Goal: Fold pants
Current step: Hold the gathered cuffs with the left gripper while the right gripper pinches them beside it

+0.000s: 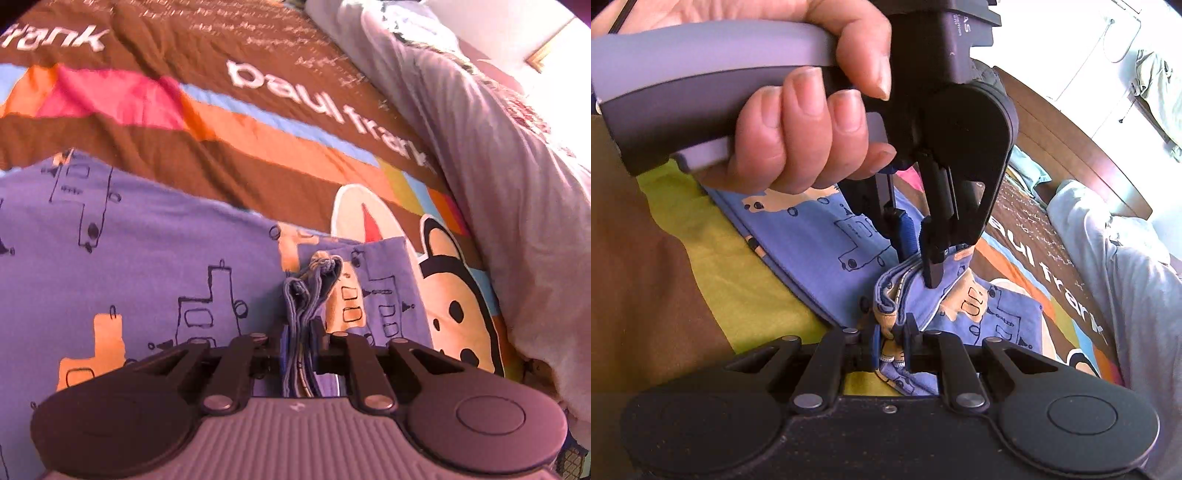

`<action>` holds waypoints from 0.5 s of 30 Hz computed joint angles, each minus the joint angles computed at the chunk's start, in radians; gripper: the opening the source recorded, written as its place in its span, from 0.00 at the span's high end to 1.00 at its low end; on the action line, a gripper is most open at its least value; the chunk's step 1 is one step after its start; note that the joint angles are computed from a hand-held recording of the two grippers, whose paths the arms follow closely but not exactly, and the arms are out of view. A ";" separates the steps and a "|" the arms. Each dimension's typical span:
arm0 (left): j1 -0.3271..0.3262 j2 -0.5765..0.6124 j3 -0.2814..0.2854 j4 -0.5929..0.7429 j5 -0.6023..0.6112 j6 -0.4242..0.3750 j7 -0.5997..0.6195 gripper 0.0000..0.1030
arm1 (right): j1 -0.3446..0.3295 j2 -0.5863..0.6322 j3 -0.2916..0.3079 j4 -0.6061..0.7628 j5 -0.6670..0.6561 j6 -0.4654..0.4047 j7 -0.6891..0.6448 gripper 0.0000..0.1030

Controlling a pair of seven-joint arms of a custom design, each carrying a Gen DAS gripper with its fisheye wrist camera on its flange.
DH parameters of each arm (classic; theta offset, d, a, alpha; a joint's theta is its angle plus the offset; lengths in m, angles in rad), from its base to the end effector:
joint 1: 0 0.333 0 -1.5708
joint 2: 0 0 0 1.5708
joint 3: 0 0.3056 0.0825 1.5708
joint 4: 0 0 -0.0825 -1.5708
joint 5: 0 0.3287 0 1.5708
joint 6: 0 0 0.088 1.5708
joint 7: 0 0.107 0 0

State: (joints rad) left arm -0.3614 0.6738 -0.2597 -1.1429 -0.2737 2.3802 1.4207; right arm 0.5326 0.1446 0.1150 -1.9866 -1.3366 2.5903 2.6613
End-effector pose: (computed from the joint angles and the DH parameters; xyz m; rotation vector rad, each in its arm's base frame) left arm 0.6223 -0.3690 0.4877 1.7743 -2.2238 1.0055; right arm 0.4422 0.3543 0.4503 -2.1619 1.1492 -1.1448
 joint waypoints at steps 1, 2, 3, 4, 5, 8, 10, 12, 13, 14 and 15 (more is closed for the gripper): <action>0.004 -0.015 -0.005 -0.029 -0.004 0.028 0.018 0.90 | 0.001 -0.003 0.001 -0.001 -0.002 -0.002 -0.001 0.88; 0.005 -0.030 -0.006 -0.057 -0.006 0.054 0.031 0.90 | 0.002 -0.005 0.002 0.000 -0.002 -0.006 -0.003 0.88; 0.005 -0.047 -0.007 -0.083 -0.003 0.078 0.046 0.91 | 0.003 -0.008 0.003 0.001 -0.002 -0.010 -0.002 0.88; 0.009 -0.063 -0.011 -0.110 -0.007 0.102 0.064 0.91 | 0.004 -0.011 0.004 0.002 0.001 -0.015 0.007 0.88; 0.015 -0.078 -0.016 -0.133 -0.014 0.121 0.083 0.91 | 0.006 -0.013 0.006 0.005 0.008 -0.020 0.016 0.88; 0.042 -0.111 -0.033 -0.169 -0.048 0.139 0.134 0.91 | 0.014 -0.014 0.014 0.026 0.025 -0.042 0.042 0.89; 0.057 -0.124 -0.032 -0.171 -0.063 0.123 0.153 0.91 | 0.021 -0.007 0.018 0.051 0.042 -0.046 0.057 0.89; 0.074 -0.144 -0.028 -0.186 -0.076 0.111 0.170 0.91 | 0.031 0.009 0.021 0.081 0.055 -0.052 0.054 0.89; 0.083 -0.154 -0.026 -0.198 -0.083 0.110 0.179 0.91 | 0.035 0.019 0.021 0.099 0.066 -0.049 0.053 0.89; 0.090 -0.166 -0.021 -0.210 -0.086 0.109 0.187 0.91 | 0.041 0.030 0.021 0.118 0.079 -0.047 0.045 0.89; 0.097 -0.179 -0.015 -0.227 -0.088 0.111 0.191 0.91 | 0.047 0.042 0.020 0.138 0.090 -0.044 0.036 0.89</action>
State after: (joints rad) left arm -0.2641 0.4944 -0.2746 -1.3702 -0.3615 2.4909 1.6114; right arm 0.5797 0.1861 0.1353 -1.8482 -1.2468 2.5462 2.6972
